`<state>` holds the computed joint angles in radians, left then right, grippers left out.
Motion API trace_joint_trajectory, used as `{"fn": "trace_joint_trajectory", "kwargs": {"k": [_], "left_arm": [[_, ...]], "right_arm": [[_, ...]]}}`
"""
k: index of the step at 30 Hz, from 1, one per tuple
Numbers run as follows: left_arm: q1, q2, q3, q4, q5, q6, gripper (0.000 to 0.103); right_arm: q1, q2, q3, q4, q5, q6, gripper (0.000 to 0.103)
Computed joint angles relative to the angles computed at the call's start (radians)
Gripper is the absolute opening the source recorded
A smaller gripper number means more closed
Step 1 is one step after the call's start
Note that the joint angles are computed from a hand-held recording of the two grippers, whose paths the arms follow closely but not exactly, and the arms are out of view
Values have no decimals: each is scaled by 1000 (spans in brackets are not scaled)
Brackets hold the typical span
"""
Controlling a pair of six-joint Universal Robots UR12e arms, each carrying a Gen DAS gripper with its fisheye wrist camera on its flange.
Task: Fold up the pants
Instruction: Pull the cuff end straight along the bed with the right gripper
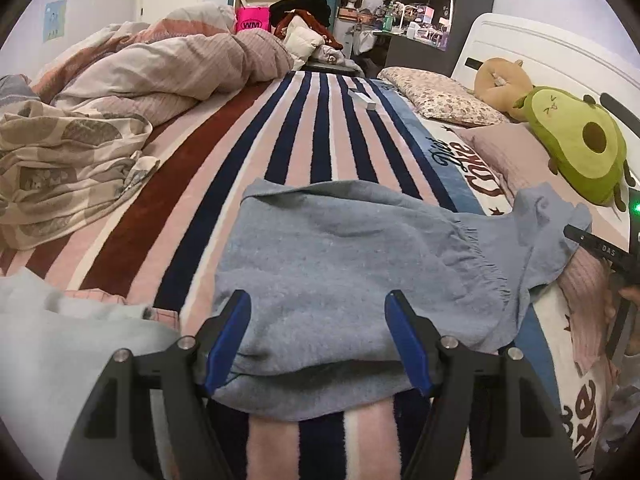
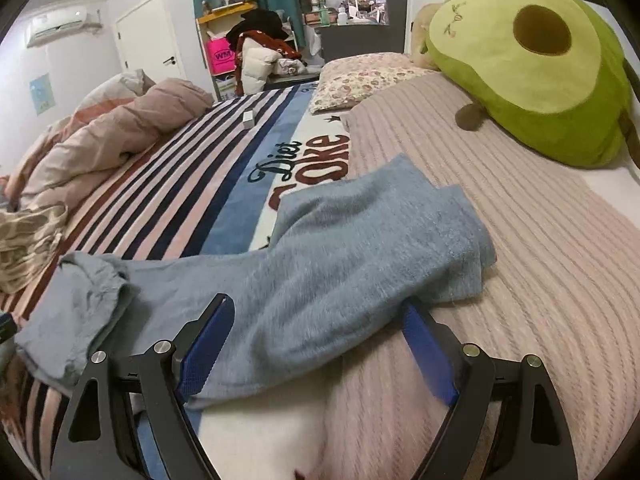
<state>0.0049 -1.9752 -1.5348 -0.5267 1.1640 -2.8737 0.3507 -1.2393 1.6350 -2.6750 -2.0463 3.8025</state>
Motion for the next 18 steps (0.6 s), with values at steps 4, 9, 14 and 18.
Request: {"fn": "trace_joint_trajectory", "kwargs": {"k": [4,9,14,18], "left_arm": [[1,-4,2,3,-1,-5,66],[3,-4,2,7,-1,-8,66],[8,6,-6,8,-21,-2,66],[10,17,-16,17,-34,-6,66]], "right_arm": [[-15,23,-24,-2,28,-4,47],[-21,35,-35,-27,9,-24,3],[13,5,-5,-95,-111,-44,3],[13,-33,26,-83,-69,-13,3]]}}
